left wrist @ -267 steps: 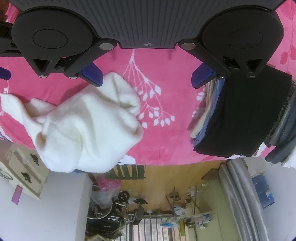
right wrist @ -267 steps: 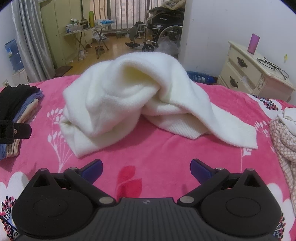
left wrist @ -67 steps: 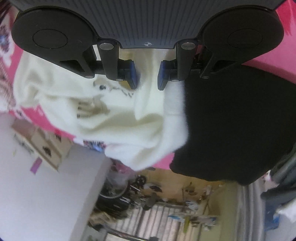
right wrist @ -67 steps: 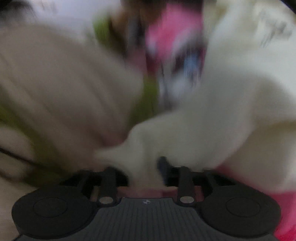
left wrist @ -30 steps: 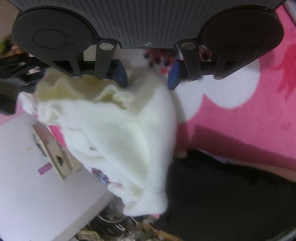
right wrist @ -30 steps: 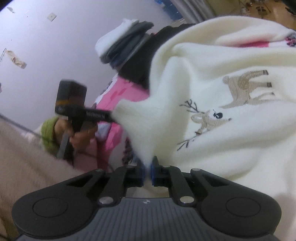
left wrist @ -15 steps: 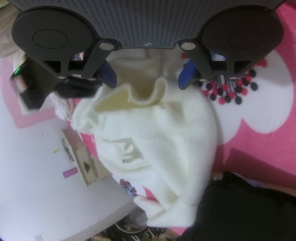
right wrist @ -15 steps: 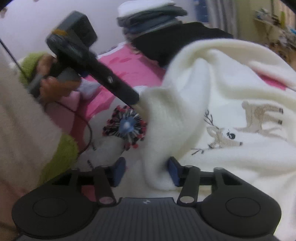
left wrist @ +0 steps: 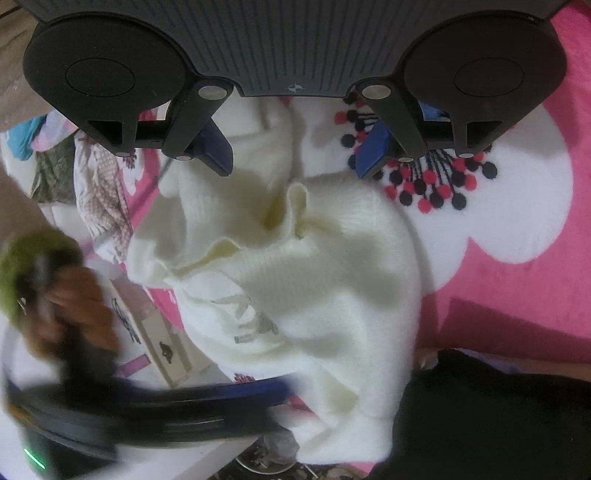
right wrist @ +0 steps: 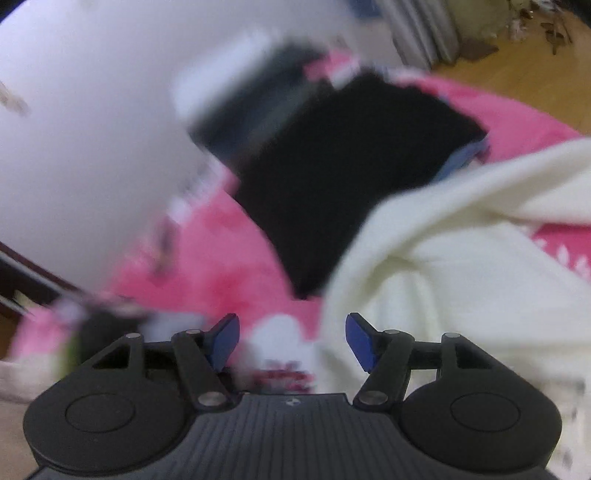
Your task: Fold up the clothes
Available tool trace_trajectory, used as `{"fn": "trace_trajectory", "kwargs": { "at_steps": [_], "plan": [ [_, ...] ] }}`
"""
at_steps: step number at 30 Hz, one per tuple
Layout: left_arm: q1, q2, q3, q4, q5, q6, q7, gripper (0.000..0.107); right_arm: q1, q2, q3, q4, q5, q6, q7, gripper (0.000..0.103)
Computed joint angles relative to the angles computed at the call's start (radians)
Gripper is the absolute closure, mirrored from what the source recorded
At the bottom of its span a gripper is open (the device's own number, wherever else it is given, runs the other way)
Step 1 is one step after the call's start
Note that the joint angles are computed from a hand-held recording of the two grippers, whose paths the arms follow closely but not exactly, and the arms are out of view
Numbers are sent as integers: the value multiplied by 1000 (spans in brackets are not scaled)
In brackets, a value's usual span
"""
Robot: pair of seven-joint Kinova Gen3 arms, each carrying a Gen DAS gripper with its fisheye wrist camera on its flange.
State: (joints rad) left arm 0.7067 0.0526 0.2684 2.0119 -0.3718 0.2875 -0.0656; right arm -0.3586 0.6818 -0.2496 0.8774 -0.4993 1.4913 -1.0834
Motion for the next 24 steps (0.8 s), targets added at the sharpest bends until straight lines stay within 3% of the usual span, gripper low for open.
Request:
{"fn": "trace_trajectory", "kwargs": {
  "at_steps": [4,7,9,11,14,19,24],
  "plan": [
    [2,-15,-4,37,-31,-39,29,34,-166,55,90,-4,154,-18,-61,39],
    [-6,-6,-4,47,-51,-70,50,34,-184,30,64,92,227,-119,-86,31],
    [0,0,-16,50,-49,-85,53,34,-185,-5,63,149,244,-173,-98,40],
    [21,1,-33,50,-83,-88,87,34,-185,-27,69,185,263,-219,-127,69],
    [55,-2,-48,39,-178,-70,160,34,-118,-18,55,177,196,-216,-191,89],
    [81,9,-29,-7,-328,-13,224,27,50,-61,13,236,23,-260,-219,90],
    [92,29,-35,-32,-375,-37,202,22,229,-115,-5,303,-159,-314,-186,91]
  ]
}}
